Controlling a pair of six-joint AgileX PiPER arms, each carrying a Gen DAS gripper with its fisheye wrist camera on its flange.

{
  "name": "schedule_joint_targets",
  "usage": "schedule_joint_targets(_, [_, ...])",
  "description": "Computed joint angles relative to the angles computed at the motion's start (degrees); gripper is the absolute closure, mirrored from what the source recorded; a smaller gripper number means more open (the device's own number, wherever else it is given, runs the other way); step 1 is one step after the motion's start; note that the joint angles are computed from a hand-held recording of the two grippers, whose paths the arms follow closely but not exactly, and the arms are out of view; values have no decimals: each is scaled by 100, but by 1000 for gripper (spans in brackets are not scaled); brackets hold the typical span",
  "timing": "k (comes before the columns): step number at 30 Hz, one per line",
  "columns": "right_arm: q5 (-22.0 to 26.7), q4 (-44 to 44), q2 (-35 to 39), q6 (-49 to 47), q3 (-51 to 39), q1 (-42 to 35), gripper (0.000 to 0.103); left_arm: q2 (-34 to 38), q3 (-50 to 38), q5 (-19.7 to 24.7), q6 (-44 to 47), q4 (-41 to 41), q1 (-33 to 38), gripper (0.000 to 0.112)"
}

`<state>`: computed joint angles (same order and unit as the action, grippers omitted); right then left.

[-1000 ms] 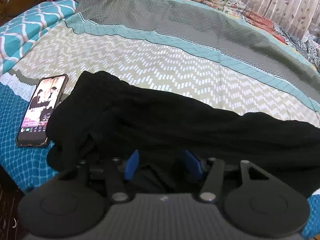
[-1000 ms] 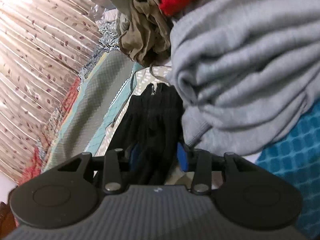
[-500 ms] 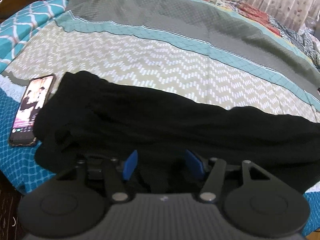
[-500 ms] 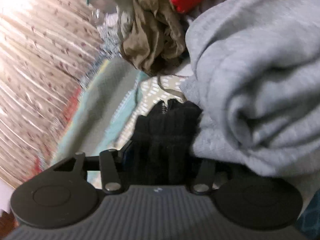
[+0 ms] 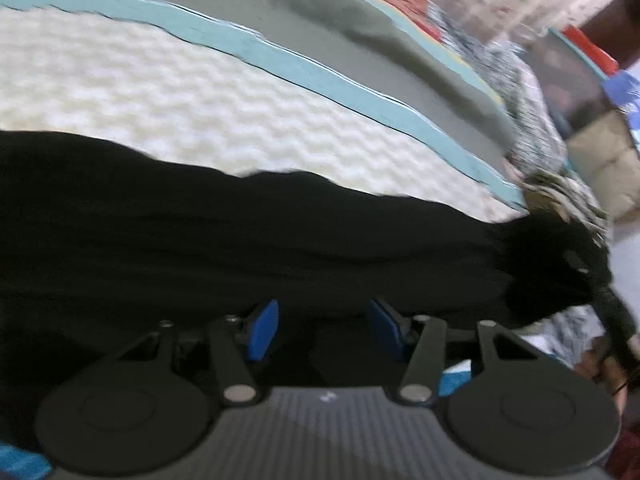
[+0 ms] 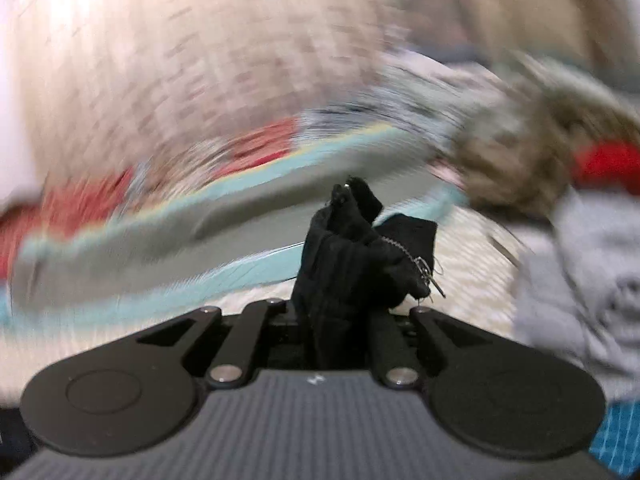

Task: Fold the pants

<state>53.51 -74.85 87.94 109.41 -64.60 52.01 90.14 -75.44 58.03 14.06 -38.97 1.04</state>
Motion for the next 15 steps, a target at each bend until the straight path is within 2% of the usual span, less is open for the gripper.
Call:
schedule_joint_targets(5, [-576, 514, 878, -1357, -917, 435, 92, 158, -152, -35, 88, -332, -337, 60])
schedule_joint_targets(8, [-715, 1230, 1660, -2638, -1725, 691, 92, 167, -124, -70, 127, -307, -410, 59])
schedule_joint_targets(11, [-338, 2011, 2585, -4190, -2592, 716, 83, 267, -93, -33, -78, -121, -450, 59])
schedule_joint_targets(12, [-128, 1889, 2797, -4453, -2712, 817, 82, 282, -63, -12, -101, -109, -439, 59])
schedule_joint_targets(14, [219, 1304, 2896, -4515, -2629, 1091, 74, 316, -21, 11, -97, -125, -437, 59])
schedule_joint_targets(15, [239, 1299, 2834, -4580, -2560, 1107, 67, 339, -27, 5, -95, -120, -450, 59])
